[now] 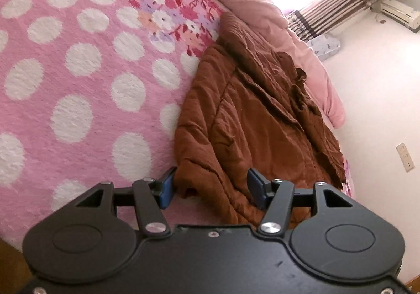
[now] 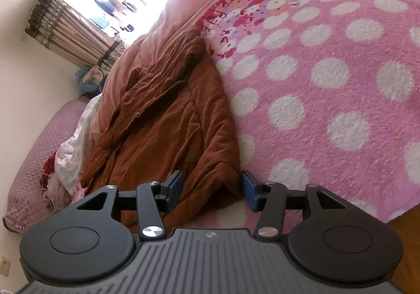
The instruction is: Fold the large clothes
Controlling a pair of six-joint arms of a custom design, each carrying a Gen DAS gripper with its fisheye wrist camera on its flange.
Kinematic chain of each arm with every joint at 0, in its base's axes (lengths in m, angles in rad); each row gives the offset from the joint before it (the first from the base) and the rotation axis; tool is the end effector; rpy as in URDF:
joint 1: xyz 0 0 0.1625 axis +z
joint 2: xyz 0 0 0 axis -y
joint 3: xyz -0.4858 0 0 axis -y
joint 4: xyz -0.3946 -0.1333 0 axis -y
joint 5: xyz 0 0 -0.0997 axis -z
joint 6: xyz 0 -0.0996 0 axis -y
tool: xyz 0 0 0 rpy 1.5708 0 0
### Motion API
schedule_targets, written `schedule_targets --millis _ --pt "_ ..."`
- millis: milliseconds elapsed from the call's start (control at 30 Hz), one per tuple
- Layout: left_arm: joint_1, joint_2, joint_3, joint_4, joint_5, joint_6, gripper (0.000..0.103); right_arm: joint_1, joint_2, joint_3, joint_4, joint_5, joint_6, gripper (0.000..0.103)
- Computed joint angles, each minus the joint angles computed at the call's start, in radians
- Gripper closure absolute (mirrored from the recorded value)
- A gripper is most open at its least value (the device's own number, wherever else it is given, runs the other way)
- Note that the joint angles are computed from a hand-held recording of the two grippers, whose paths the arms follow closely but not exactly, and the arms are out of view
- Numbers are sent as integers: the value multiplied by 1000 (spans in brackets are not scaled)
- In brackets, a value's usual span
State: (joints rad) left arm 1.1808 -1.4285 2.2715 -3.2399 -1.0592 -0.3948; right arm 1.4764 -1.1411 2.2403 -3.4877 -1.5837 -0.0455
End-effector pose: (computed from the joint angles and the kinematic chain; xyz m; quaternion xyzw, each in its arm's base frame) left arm -0.0076 -0.4973 0.3632 -0.1037 0.8859 -0.4474 0.0656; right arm 0.0822 -0.5326 0.2572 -0.0250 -0.9172 0.3962 0.0337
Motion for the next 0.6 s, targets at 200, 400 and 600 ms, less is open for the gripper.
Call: schedule_targets --millis 200,400,600 --pt "-14 27 -11 -9 36 44 51 10 13 -10 5 -7 -6 42" --pt "-25 21 -5 -5 69 21 85 15 25 -8 -17 -18 4 87" --pt "-52 14 0 -44 79 63 89 4 14 13 -69 60 22 90"
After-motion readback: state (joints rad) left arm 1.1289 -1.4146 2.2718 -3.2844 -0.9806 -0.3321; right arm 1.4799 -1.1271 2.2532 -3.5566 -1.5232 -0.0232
